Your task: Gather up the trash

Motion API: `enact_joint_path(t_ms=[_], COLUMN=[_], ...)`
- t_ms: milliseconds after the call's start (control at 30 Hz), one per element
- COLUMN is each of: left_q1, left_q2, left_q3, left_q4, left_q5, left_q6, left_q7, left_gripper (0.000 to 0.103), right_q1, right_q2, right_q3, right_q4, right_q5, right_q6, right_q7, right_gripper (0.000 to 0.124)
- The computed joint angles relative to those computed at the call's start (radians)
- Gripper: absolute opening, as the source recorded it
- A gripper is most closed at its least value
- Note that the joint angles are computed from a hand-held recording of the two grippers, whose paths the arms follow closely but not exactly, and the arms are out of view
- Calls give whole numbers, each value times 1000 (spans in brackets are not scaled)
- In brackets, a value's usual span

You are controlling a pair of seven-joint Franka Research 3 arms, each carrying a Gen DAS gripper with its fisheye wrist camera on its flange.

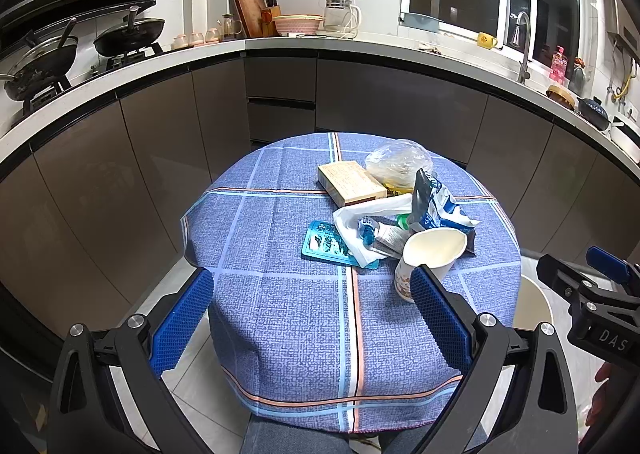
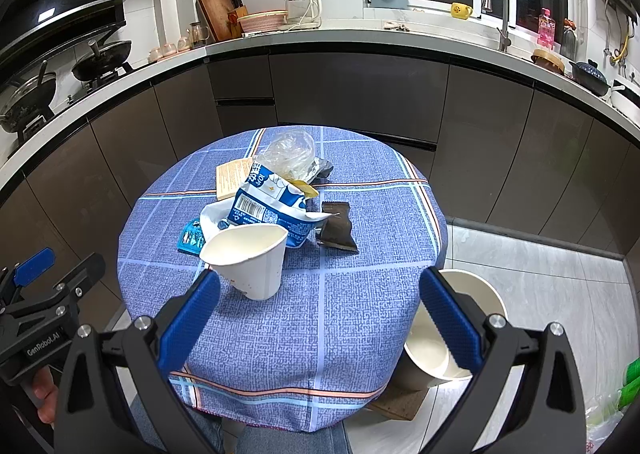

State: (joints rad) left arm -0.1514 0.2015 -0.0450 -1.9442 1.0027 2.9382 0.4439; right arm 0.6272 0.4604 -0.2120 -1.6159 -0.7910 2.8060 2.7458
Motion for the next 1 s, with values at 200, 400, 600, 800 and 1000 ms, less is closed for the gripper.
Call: enact_joint_path(t_ms=[200, 400, 600, 800, 1000], left_q1=[-1, 0, -3, -3, 1], left_q2=[0, 2, 8, 15, 26], left_q3=[1, -3, -5, -5, -2], left_q4=[0, 3, 11, 18, 22], left_q5=[1, -12, -25, -46, -85], left_q6=[0, -2, -6, 1, 12], left_q7=[-2, 8, 17, 33, 70], left_gripper=[95, 95, 95, 95, 95], right_q1=[1, -1, 0, -4, -6], right_q2=[0, 1, 2, 3, 18], right_q3=[-1, 1, -1, 4, 5], right_q4=[0, 3, 6, 17, 37], right_q5=[1, 8, 7, 18, 38], right_q6=[1, -1, 0, 0, 1], right_q7=[0, -8, -7, -25, -48], right_gripper=[100, 100, 100, 100, 100])
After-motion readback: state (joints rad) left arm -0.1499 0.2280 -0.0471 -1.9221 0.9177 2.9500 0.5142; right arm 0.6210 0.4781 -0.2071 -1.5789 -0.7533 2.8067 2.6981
